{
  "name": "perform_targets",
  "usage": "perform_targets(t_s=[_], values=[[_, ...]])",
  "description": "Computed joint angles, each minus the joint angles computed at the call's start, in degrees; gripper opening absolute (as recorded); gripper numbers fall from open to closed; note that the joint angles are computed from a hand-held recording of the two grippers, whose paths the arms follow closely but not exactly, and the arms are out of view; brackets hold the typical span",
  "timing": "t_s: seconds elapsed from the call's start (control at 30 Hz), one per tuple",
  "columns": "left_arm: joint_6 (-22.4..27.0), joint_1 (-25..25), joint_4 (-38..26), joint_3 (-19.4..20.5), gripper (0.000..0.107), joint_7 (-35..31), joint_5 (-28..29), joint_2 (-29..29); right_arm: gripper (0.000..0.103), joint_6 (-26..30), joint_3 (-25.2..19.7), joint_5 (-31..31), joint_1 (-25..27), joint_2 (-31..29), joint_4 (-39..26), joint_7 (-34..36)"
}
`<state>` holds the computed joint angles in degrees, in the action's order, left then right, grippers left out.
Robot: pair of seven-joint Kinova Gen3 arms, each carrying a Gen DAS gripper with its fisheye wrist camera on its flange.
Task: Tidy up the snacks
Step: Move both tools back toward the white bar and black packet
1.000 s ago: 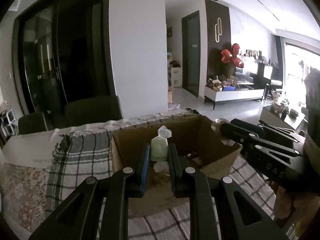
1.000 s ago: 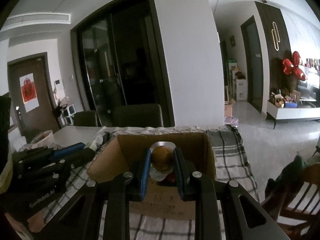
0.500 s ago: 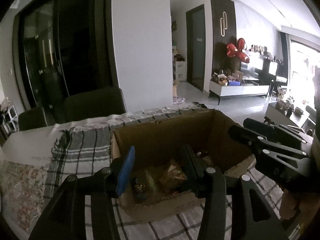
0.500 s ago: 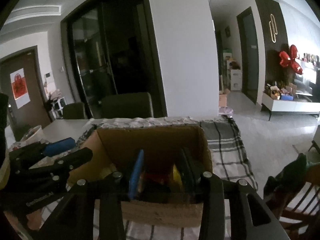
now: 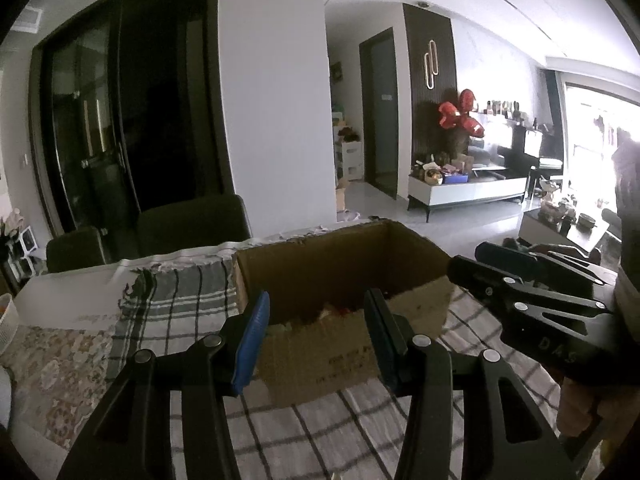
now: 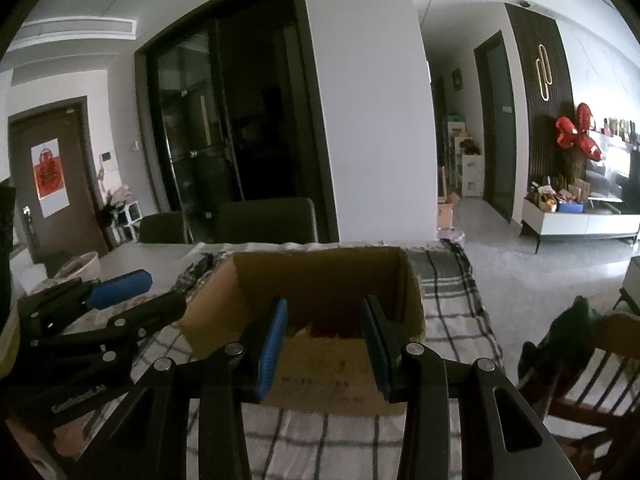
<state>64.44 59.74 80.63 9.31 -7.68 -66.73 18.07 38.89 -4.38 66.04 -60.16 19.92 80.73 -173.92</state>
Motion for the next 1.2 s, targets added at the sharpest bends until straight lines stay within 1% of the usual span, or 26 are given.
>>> perform_targets(t_s=[0.17,0.27,0.43,0.5,0.53,0.63,0.77,0.83,0.9,0.97,1.07,1.13,1.2], values=[[2.35,2.15,2.88,1.41,0.048,2.42,-0.94,-1.72,0.040,2.44,-1.28,1.03,-1.83,-1.53,1.97,-1.64],[3.66,2.77,4.57,2.54,0.048,4.02,-1.30,-2.61,0.040,4.83,-2.49,1.24,-2.85,-1.89,2.25,-2.30],[4.83,3.03,8.11,4.75,0.048,6.19,-1.42,-4.21,0.040,7.42,-4.28,-0.12,-3.94,-2.09,2.66,-2.81],[5.74,3.42,9.03,5.66,0.048,6.72,-1.64,-4.33,0.043,8.60,-4.82,-0.79,-4.67,-2.14,3.23,-3.66],[5.62,3.54,9.86,6.08,0.049,7.07,-1.78,-4.62,0.047,9.14,-5.00,-0.98,-5.09,-2.13,3.45,-4.34],[4.82,3.34,12.22,7.07,0.049,8.07,-2.07,-5.35,0.048,9.89,-5.55,-1.50,-5.92,-2.34,4.74,-7.38],[2.27,2.20,15.62,8.15,0.049,8.46,-1.40,-6.41,0.048,11.70,-6.30,-3.73,-6.86,-1.75,5.40,-10.61],[0.87,1.61,17.44,8.55,0.049,8.84,-1.58,-6.88,0.048,14.95,-6.16,-3.78,-8.80,-0.46,4.81,-12.89],[-1.72,0.45,19.40,8.89,0.049,7.76,-1.21,-7.33,0.048,17.40,-6.02,-3.97,-10.14,0.47,4.33,-14.38],[-4.86,-0.92,21.13,9.15,0.049,5.58,-0.81,-7.70,0.048,18.38,-6.02,-5.21,-10.75,1.15,3.88,-16.13],[-7.82,-1.94,23.19,9.39,0.049,1.56,-1.06,-7.51,0.048,20.72,-5.61,-7.77,-11.90,2.68,2.94,-19.34],[-9.50,-2.43,24.06,9.40,0.049,-0.99,-0.90,-7.46,0.048,21.83,-5.12,-8.32,-12.91,3.66,2.49,-21.70],[-12.25,-3.17,25.17,9.29,0.049,-3.23,-0.86,-7.65,0.048,22.15,-4.90,-8.91,-13.61,4.51,2.15,-23.18]])
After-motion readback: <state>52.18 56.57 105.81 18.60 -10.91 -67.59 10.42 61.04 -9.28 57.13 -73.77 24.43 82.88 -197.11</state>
